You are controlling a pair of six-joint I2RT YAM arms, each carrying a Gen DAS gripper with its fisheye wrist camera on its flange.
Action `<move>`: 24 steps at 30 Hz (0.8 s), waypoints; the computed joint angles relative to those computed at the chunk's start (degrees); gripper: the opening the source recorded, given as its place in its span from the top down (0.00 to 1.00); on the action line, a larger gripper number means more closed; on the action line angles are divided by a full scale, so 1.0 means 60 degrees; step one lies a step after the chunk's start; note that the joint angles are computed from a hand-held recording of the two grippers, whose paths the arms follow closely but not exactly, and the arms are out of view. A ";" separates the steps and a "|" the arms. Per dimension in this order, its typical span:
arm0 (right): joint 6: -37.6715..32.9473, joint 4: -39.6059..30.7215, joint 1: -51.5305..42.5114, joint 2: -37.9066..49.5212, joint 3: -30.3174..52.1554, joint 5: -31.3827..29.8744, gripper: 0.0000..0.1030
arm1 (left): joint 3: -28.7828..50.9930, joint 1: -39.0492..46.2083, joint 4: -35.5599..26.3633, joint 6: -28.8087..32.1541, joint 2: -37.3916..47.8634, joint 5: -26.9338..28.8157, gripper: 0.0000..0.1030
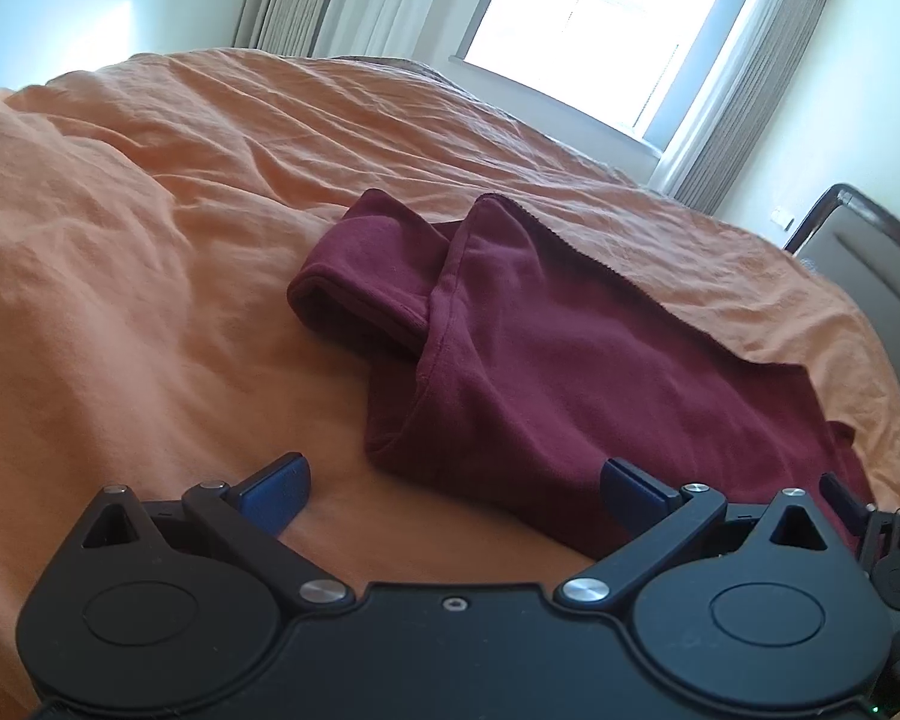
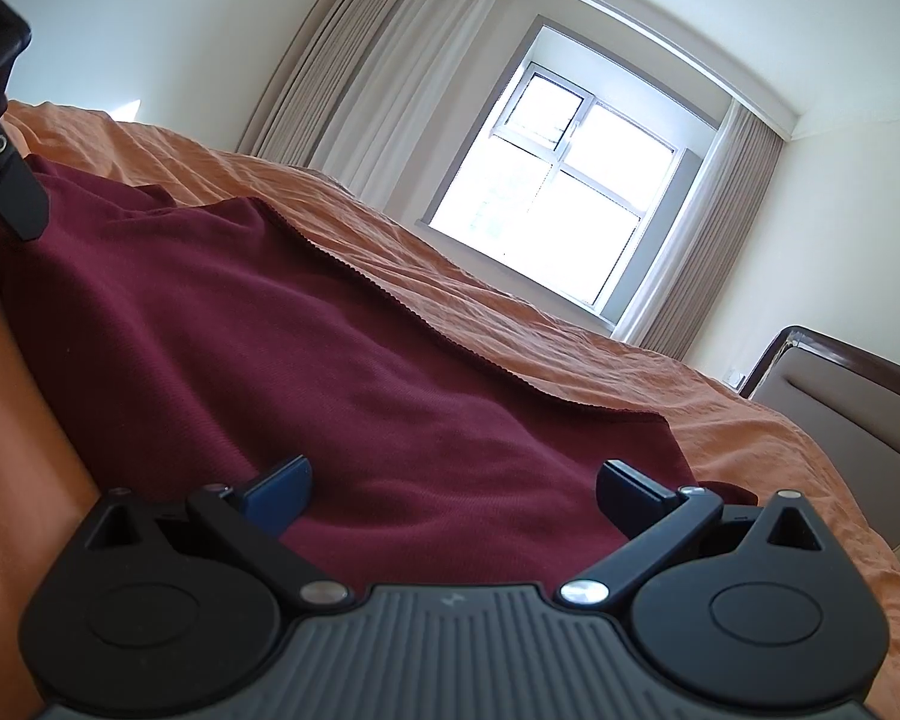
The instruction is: Fold small clothes
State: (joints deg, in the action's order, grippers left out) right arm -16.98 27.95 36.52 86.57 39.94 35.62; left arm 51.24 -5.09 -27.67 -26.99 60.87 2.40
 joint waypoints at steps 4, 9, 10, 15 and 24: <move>-0.0021 0.0103 0.0059 0.0073 -0.0025 0.0078 0.00 | -0.0458 0.0566 0.0981 -0.0829 -0.0057 0.1346 0.10; 0.0166 -0.0420 0.0014 -0.0083 0.0146 -0.0080 0.00 | 0.0336 0.0330 0.0382 -0.1623 0.0917 0.0269 0.43; 0.0273 -0.0688 -0.0063 -0.0213 0.0212 -0.0249 0.00 | 0.0409 0.0353 0.0374 -0.1915 0.1010 0.0167 0.51; 0.0909 -0.1868 -0.0304 -0.0958 0.0380 -0.0815 0.00 | 0.0524 0.0319 0.0660 -0.2607 0.1071 -0.0142 0.87; 0.0715 -0.3107 -0.1030 -0.3581 -0.0511 -0.0780 0.00 | 0.2008 -0.1469 0.1422 0.0063 0.1526 -0.0867 0.89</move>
State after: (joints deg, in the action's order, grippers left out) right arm -12.69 9.31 30.34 65.08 36.87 30.94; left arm 63.29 -13.90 -19.14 -26.61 70.03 -2.80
